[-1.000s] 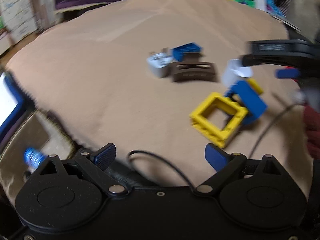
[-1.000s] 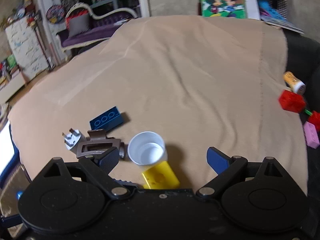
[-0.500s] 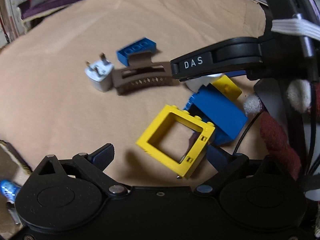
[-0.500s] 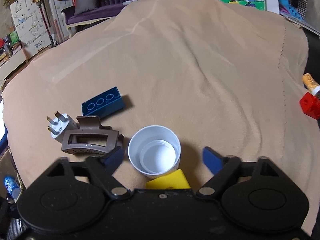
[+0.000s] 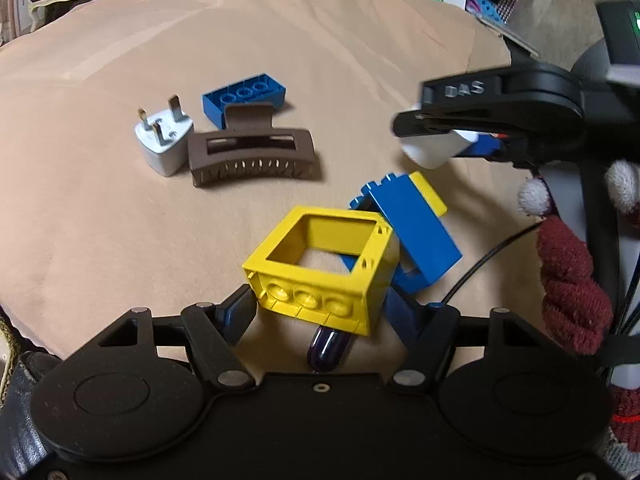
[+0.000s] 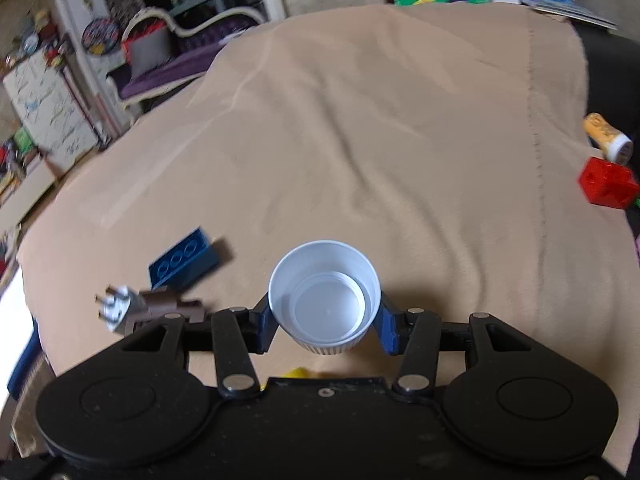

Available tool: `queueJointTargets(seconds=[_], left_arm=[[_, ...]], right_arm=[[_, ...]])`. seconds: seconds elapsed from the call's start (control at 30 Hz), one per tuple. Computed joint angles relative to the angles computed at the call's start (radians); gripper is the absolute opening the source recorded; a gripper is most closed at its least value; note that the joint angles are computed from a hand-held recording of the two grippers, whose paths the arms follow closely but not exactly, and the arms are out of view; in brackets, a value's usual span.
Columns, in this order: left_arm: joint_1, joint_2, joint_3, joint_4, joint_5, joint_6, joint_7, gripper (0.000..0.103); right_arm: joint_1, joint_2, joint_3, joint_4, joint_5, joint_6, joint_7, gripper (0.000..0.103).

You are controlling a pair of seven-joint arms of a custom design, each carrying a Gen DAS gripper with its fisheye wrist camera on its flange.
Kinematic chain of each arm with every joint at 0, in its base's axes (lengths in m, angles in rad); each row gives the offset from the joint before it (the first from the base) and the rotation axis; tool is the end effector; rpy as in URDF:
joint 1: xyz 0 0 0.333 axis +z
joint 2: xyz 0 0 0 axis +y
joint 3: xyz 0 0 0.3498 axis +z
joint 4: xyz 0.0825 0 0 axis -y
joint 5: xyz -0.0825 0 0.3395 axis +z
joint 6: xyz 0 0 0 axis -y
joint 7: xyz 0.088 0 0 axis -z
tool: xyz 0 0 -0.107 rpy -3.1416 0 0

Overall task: Organize rigid objects
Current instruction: 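Grasp the white cup with the right tool while the left tool grasps the yellow brick, then carry the white cup and yellow brick over the basket with both tools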

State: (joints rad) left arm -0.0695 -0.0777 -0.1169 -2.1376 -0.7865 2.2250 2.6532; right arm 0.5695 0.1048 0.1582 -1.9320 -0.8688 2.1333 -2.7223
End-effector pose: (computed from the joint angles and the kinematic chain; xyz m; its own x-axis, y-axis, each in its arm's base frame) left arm 0.4893 -0.1164 0.5180 -0.7618 -0.5835 0.2813 -0.6261 0.5520 -0.5507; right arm 0.4452 0.3475 0.5093 -0.6555 -0.7241 -0.2146 -0.4657 0.6112 -0.6399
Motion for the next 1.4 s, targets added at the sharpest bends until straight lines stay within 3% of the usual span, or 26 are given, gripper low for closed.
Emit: queueJointTargets(seconds=[0.1,0.13,0.17,0.2,0.33,0.4,0.47,0.53,0.63,0.8,0.87,0.93,1.0,1.23,1.3,1.4], left_arm=[[0.005,0.014,0.003,0.033,0.01,-0.009,-0.027,0.056],[0.006,0.017,0.0,0.034,0.023,0.0,-0.044,0.043],[0.006,0.023,-0.004,0.04,0.048,0.005,-0.064,0.039],[0.006,0.026,-0.006,0.04,0.072,0.011,-0.079,0.044],[0.007,0.04,-0.006,0.039,0.057,0.036,-0.096,0.081],[0.019,0.061,0.005,0.069,0.028,-0.032,-0.108,0.082],[0.033,0.08,0.01,0.092,0.008,-0.087,-0.12,0.089],[0.037,0.086,0.004,0.094,0.008,-0.078,-0.137,0.096],[0.03,0.079,-0.009,0.073,0.04,-0.008,-0.175,0.096],[0.029,0.079,-0.013,0.068,0.062,-0.013,-0.19,0.096],[0.025,0.066,-0.015,0.05,0.063,0.004,-0.171,0.093],[0.02,0.059,-0.015,0.038,0.04,0.008,-0.143,0.076],[0.021,0.053,-0.011,0.037,0.019,-0.008,-0.137,0.075],[0.009,0.001,-0.006,-0.021,0.005,0.083,-0.091,0.074],[0.009,-0.009,0.002,-0.022,-0.001,0.091,-0.083,0.065],[0.015,-0.013,0.009,-0.013,0.017,0.101,-0.111,0.065]], right_arm=[[-0.002,-0.027,0.001,-0.024,-0.004,-0.015,0.032,0.049],[-0.004,-0.033,0.002,-0.032,-0.003,-0.015,0.041,0.049],[-0.007,-0.042,0.004,-0.041,-0.001,-0.013,0.048,0.049],[-0.009,-0.049,0.007,-0.049,0.006,-0.013,0.049,0.049],[-0.019,-0.049,0.013,-0.063,0.025,0.001,0.05,0.049],[-0.02,-0.051,0.016,-0.071,0.033,0.009,0.048,0.049],[-0.021,-0.052,0.017,-0.078,0.037,0.018,0.046,0.049],[-0.022,-0.053,0.017,-0.084,0.043,0.025,0.047,0.049],[-0.022,-0.05,0.018,-0.087,0.043,0.036,0.052,0.049],[-0.019,-0.041,0.019,-0.08,0.041,0.047,0.043,0.049],[-0.017,-0.037,0.018,-0.078,0.042,0.051,0.044,0.049],[-0.015,-0.035,0.018,-0.076,0.042,0.052,0.043,0.049],[-0.012,-0.032,0.017,-0.074,0.043,0.051,0.043,0.049],[0.009,-0.035,0.025,-0.06,0.023,0.005,0.059,0.049],[0.016,-0.04,0.029,-0.055,0.009,-0.013,0.074,0.049],[0.023,-0.048,0.034,-0.046,-0.019,-0.036,0.096,0.049]])
